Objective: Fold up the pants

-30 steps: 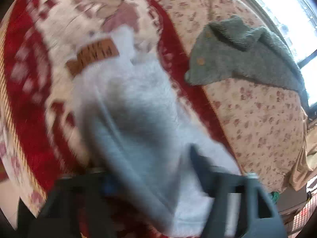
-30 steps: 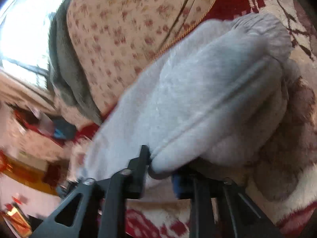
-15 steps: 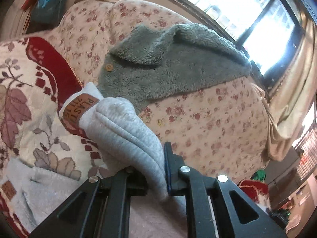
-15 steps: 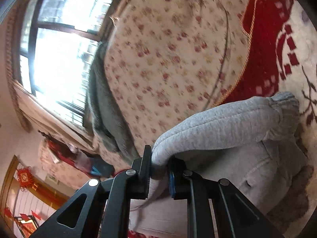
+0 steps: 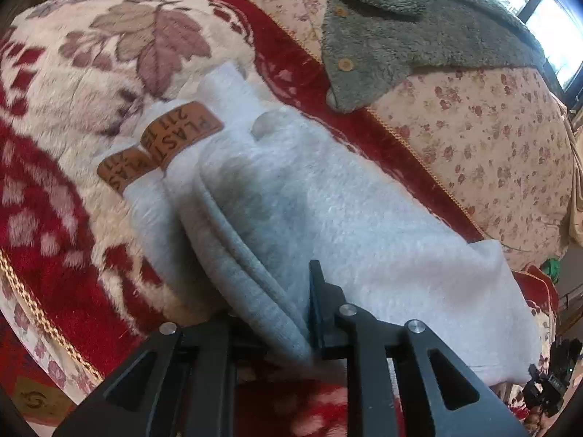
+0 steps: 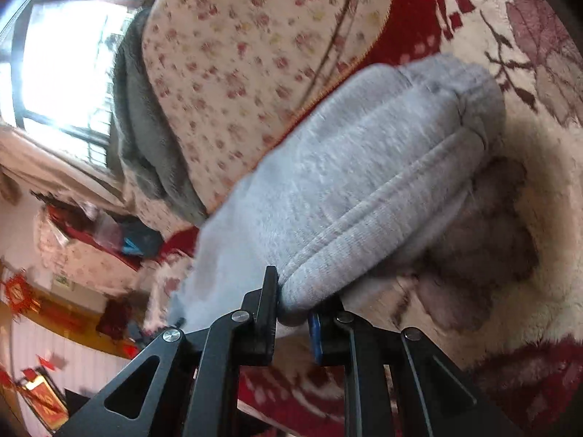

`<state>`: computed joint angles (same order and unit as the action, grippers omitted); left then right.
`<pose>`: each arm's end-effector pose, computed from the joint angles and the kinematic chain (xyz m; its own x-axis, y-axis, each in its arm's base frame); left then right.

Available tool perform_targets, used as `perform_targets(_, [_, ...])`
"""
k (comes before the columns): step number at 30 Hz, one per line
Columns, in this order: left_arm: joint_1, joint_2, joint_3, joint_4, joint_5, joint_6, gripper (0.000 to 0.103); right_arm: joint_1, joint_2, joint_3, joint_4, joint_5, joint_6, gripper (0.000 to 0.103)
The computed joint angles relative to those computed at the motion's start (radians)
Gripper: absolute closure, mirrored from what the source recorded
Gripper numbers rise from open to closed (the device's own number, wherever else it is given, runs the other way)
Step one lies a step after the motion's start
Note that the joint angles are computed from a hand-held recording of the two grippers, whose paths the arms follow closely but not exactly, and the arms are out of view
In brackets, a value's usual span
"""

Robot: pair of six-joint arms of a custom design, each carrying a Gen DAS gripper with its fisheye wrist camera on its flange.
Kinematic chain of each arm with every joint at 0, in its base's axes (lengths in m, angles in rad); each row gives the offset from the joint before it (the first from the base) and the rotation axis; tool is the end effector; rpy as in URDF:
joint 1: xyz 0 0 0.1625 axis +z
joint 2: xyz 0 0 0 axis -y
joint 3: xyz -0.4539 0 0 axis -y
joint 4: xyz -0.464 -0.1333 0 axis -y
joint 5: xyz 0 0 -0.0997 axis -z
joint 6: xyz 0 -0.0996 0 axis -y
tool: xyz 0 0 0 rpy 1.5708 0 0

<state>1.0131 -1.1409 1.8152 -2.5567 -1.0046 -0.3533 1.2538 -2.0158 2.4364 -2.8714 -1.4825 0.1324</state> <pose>-0.1974 -0.6692 0.2360 -0.9278 0.0087 -0.3730 0.1948 0.8640 -0.4643 0.0202 -0.3941 0.3964 -0.9330 0.3237 -0.1574 0.3246 0.5676 -0.7566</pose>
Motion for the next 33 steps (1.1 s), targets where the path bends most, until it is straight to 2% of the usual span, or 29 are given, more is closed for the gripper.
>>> perform_targets(3, [0.012, -0.002, 0.006, -0.001, -0.017, 0.019, 0.083, 0.026, 0.033, -0.002, -0.008, -0.1, -0.028, 0.087])
perform_targets(5, [0.017, -0.009, 0.009, -0.008, -0.032, 0.011, 0.078, 0.017, 0.044, 0.0, -0.024, -0.098, -0.019, 0.087])
perform_targets(7, [0.02, -0.023, 0.016, -0.015, -0.035, -0.023, 0.065, 0.016, 0.042, -0.001, -0.016, -0.098, -0.032, 0.083])
perform_targets(8, [0.013, -0.039, 0.028, -0.012, -0.006, -0.045, 0.058, 0.018, 0.031, -0.008, 0.013, -0.103, -0.032, 0.08])
perform_targets(9, [0.003, -0.052, 0.041, -0.018, 0.032, -0.053, 0.038, 0.026, 0.02, -0.018, 0.049, -0.122, -0.03, 0.077])
perform_targets(10, [-0.009, -0.066, 0.059, -0.035, 0.079, -0.058, 0.024, 0.038, 0.013, -0.025, 0.073, -0.145, -0.029, 0.066])
perform_targets(11, [-0.026, -0.079, 0.075, -0.039, 0.143, -0.075, 0.02, 0.058, -0.001, -0.037, 0.112, -0.19, -0.033, 0.047])
perform_targets(12, [-0.041, -0.093, 0.093, -0.06, 0.193, -0.074, 0.02, 0.071, -0.012, -0.043, 0.129, -0.215, -0.038, 0.037])
perform_targets(13, [-0.048, -0.102, 0.101, -0.077, 0.208, -0.065, 0.02, 0.089, -0.025, -0.048, 0.145, -0.245, -0.047, 0.031])
perform_targets(15, [-0.061, -0.109, 0.097, -0.089, 0.213, -0.046, 0.02, 0.133, -0.04, -0.065, 0.17, -0.303, -0.071, 0.031])
perform_targets(18, [-0.081, -0.074, 0.052, -0.088, 0.165, 0.009, 0.02, 0.207, -0.02, -0.088, 0.152, -0.377, -0.102, 0.031])
perform_targets(21, [-0.11, -0.001, -0.006, -0.093, 0.096, 0.106, 0.019, 0.275, 0.045, -0.119, 0.104, -0.426, -0.151, 0.031])
perform_targets(23, [-0.128, 0.064, -0.054, -0.061, 0.049, 0.168, 0.019, 0.31, 0.101, -0.139, 0.057, -0.49, -0.173, 0.031])
perform_targets(26, [-0.151, 0.16, -0.111, -0.057, 0.047, 0.288, 0.019, 0.319, 0.159, -0.177, 0.044, -0.58, -0.189, 0.03])
perform_targets(30, [-0.151, 0.249, -0.191, 0.018, 0.02, 0.359, 0.019, 0.295, 0.206, -0.224, -0.026, -0.715, -0.243, 0.029])
perform_targets(33, [-0.142, 0.298, -0.255, 0.082, -0.015, 0.384, 0.019, 0.208, 0.192, -0.259, -0.008, -0.687, -0.201, 0.021])
